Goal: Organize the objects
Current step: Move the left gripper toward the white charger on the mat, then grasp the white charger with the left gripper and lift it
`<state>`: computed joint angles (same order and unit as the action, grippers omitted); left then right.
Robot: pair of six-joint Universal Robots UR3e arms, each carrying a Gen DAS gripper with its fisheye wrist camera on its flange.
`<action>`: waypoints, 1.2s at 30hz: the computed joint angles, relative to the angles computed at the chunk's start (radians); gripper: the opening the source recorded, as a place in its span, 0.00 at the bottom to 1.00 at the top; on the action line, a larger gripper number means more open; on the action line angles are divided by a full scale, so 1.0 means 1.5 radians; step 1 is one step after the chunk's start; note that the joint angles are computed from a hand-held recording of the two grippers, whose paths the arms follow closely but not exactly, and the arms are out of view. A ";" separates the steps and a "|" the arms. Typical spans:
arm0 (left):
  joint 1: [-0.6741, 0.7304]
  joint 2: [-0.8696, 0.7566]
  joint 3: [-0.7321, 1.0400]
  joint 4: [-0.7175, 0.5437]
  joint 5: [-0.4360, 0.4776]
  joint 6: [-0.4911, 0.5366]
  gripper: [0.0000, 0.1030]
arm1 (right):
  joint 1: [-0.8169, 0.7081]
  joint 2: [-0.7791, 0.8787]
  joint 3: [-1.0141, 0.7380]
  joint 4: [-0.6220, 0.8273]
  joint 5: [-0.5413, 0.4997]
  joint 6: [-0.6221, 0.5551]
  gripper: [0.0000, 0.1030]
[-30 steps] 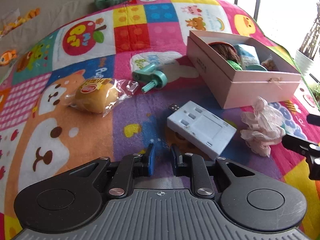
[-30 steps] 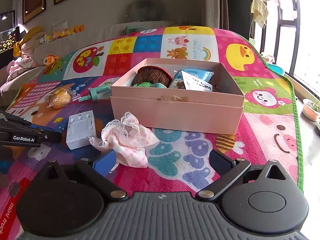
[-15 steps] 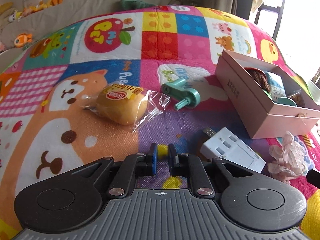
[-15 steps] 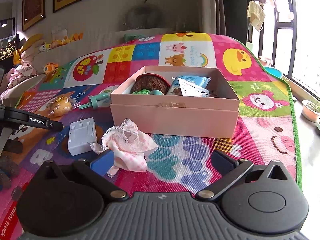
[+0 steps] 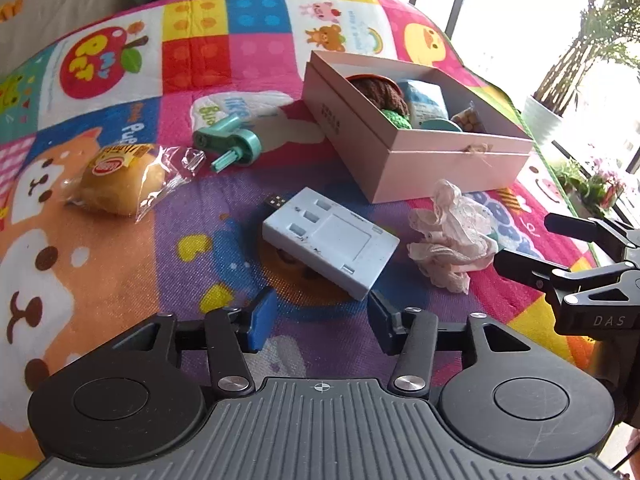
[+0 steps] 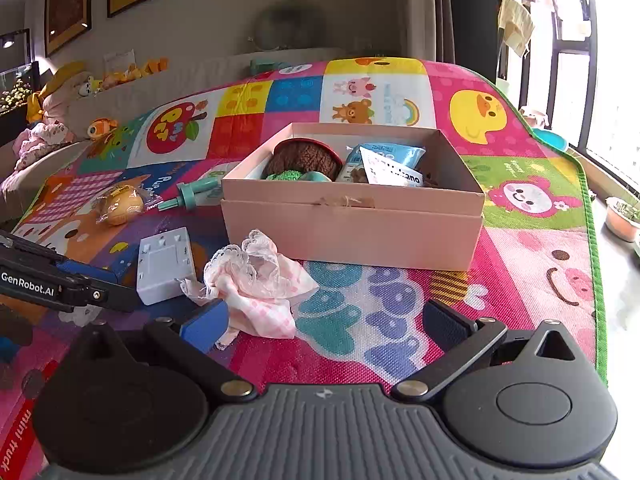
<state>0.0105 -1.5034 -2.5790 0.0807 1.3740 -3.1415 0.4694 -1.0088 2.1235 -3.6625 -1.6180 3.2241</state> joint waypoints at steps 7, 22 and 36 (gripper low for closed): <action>0.100 0.053 0.000 -0.063 -0.162 -0.190 0.48 | -0.003 0.001 -0.002 0.000 0.006 0.001 1.00; -0.088 -0.213 0.309 -0.100 0.097 -0.370 0.47 | -0.013 0.001 0.014 -0.031 0.018 0.007 1.00; -0.187 -0.280 0.356 -0.055 0.178 -0.218 0.55 | -0.011 -0.003 0.012 -0.022 0.015 0.008 1.00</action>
<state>-0.2694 -1.9241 -2.0449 -0.0021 1.6410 -3.4683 0.4523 -1.0126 2.1416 -3.6961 -1.5948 3.2361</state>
